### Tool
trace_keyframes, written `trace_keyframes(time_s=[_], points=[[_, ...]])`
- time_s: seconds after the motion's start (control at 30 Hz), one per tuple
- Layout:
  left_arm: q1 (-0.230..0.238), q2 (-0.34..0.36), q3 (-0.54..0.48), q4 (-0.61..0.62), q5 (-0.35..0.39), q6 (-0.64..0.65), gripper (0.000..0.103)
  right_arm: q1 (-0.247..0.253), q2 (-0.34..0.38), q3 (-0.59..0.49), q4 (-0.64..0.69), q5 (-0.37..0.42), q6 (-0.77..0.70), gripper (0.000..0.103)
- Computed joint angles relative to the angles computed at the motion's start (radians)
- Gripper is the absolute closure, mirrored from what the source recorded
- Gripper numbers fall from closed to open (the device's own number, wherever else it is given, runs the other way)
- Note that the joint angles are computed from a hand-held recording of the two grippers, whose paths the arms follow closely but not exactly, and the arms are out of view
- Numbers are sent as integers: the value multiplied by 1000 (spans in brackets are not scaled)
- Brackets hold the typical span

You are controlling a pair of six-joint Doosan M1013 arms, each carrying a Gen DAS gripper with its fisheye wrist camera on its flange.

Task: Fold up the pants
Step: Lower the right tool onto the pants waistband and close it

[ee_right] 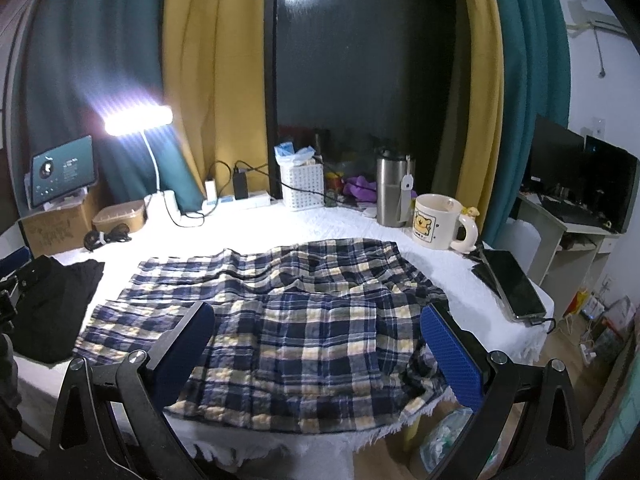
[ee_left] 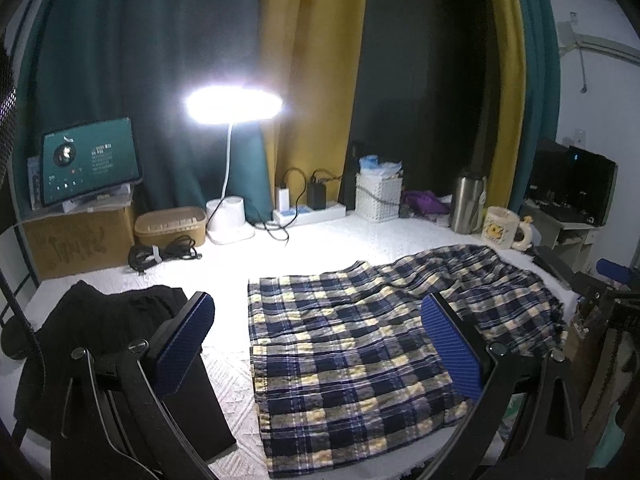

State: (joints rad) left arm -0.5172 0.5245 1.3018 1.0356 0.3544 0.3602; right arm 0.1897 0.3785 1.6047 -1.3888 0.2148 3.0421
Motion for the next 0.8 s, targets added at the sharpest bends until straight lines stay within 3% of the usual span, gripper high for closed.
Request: trace_keyframes(time_s=[0.4, 0.53, 0.8], points=[[45, 115, -181, -378, 139, 368, 1, -47, 129, -192, 695, 73, -718, 0], [64, 169, -274, -467, 203, 461, 1, -60, 175, -266, 848, 114, -876, 0], [102, 289, -487, -667, 366, 663, 1, -92, 263, -414, 1008, 200, -1044, 0]])
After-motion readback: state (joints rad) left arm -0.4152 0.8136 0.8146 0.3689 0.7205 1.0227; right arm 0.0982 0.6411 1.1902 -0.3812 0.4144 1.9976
